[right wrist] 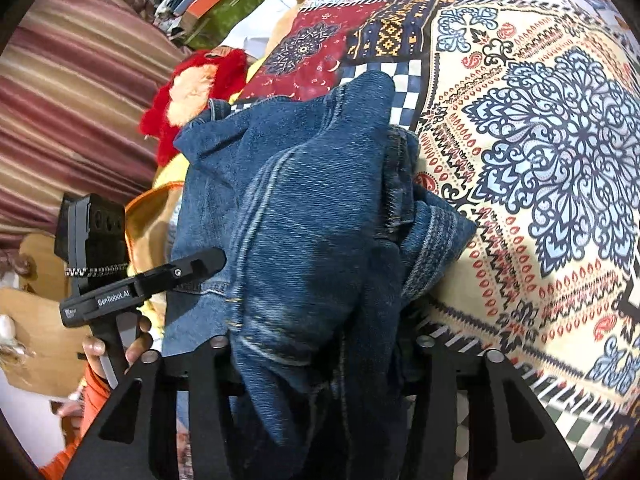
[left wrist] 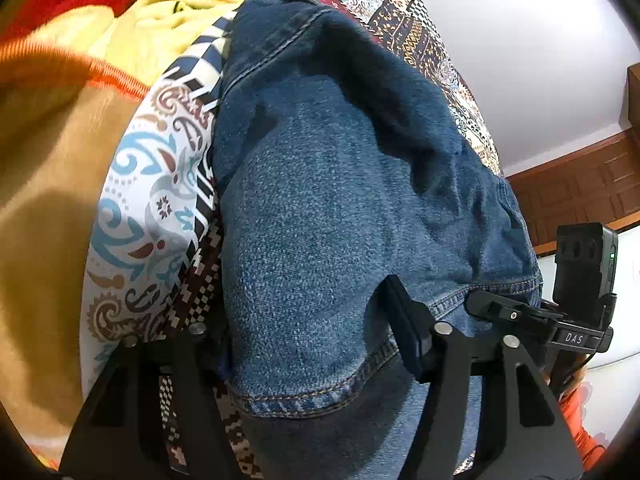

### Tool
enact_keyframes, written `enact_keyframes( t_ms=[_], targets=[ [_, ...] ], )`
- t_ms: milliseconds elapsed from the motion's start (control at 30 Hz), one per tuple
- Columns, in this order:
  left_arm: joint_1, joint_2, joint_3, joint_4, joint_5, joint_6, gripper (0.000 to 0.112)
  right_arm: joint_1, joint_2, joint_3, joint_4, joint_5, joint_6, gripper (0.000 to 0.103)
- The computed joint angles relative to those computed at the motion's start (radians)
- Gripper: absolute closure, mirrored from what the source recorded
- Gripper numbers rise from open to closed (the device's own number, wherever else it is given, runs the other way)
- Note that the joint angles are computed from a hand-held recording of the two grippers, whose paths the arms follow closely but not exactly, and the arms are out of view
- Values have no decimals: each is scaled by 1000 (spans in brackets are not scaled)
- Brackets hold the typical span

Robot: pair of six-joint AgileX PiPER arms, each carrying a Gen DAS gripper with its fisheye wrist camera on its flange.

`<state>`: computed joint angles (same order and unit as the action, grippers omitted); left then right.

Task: Fold large clothes
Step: 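Lower the folded bundle onto the quilt and open both grippers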

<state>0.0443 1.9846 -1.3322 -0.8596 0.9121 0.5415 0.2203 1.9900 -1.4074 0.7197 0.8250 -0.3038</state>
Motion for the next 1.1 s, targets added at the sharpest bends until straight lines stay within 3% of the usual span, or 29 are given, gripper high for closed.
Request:
enact_keyframes(
  t_ms=[167,367,533,667,767,867,967,1100],
  targets=[
    [-1,-68,78,11,-58,32,47,39,-42,46,-69,-62,16,53],
    [-42,-228,184,173,-149,-23,47,72,-129,86,-225,-104,108,53],
    [-71,-348,282,252,-212,-35,48,103,-253,162,-398,-130,193,53],
    [-107,-436,360,271,-259,-24,48,182,-370,237,-606,-207,321,52],
    [-181,-458,398,356,-314,-109,47,233,-406,277,-691,-238,368,51],
    [-274,-487,462,541,-445,-307,46,258,-378,290,-705,-231,386,51],
    [-269,-496,486,538,-457,-333,46,251,-410,383,-712,-307,440,51],
    [-251,-555,552,514,-448,-329,41,166,-467,464,-471,-332,288,48]
  ],
)
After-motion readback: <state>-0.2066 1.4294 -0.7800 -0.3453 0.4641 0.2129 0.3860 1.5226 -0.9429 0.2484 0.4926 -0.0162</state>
